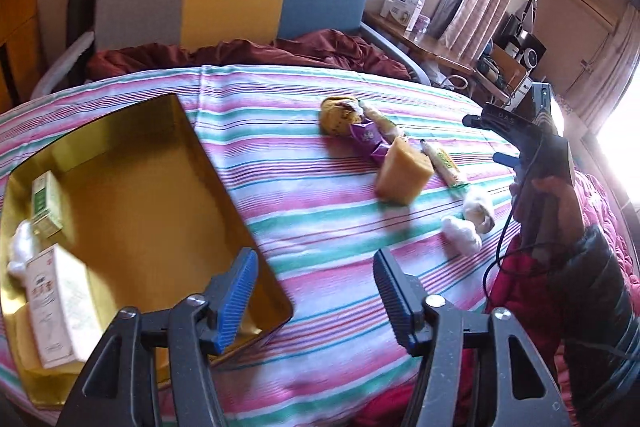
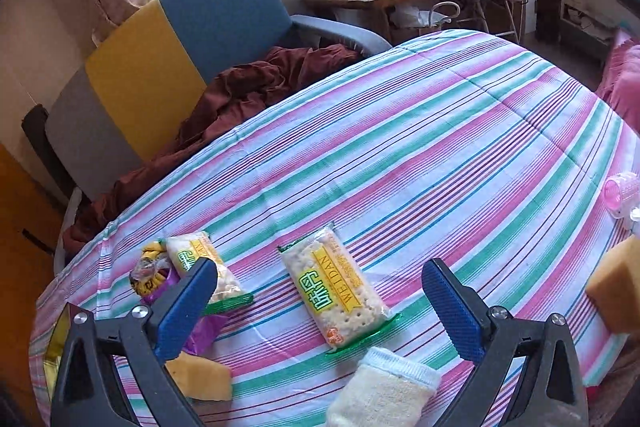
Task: Organize objects
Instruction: 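Move both tools back from the tray toward the remaining items, then grasp the yellow knitted toy with the left gripper and lift it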
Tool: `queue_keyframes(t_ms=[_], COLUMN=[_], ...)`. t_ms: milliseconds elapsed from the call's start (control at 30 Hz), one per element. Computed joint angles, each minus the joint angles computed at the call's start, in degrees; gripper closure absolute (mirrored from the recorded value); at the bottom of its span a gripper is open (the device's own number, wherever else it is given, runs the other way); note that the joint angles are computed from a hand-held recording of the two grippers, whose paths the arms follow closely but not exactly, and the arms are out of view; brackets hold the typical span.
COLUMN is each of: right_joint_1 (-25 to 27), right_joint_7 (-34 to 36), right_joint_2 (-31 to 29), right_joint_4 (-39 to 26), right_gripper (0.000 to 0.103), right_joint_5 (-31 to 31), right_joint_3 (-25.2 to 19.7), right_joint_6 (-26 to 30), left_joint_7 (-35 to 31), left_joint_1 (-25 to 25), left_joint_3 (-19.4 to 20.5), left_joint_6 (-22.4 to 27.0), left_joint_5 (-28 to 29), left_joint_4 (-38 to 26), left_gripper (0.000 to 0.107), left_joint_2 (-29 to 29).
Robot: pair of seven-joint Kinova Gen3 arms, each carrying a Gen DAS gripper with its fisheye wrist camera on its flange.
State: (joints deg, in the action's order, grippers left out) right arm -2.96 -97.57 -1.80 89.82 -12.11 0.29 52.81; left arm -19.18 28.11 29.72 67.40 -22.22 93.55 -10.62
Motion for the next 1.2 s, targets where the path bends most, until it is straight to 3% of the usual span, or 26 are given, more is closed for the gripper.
queue_keyframes(t_ms=[233,467,667,1000,1200], right_joint_1=[0.71,1.91,2.76,5.06,6.15], right_joint_7=[3.51,7.07,10.93,17.62,21.11], right_joint_2=[0.23,0.74,0.87,1.39,2.54], right_joint_4=[0.31,0.00,-0.09,0.13,-0.37], right_gripper=[0.000,0.000,0.000,0.000,0.000], right_joint_5=[-4.98,-9.55,-13.62,-22.37,-26.12], right_joint_3=[0.90,1.52,1.90,3.09,3.05], right_joint_6=[0.63,2.27,3.25,6.27,8.99], left_joint_7=[-2.55,-6.41,-10.35,-18.43,-22.36], left_joint_1=[0.55,1.03,2.52,-0.11,-1.23], left_joint_3=[-4.48,-9.68,-13.48,-19.96,-21.96], left_joint_6=[-2.13,-4.05,-3.84,-7.56,-6.05], left_joint_5=[2.19,4.28,3.44,12.28,15.66], left_joint_4=[-2.72,-6.55,-12.28,-20.24,-26.15], left_gripper=[0.062,0.066,0.066,0.060,0.052], left_joint_2=[4.62,9.59,15.19,24.97,32.26])
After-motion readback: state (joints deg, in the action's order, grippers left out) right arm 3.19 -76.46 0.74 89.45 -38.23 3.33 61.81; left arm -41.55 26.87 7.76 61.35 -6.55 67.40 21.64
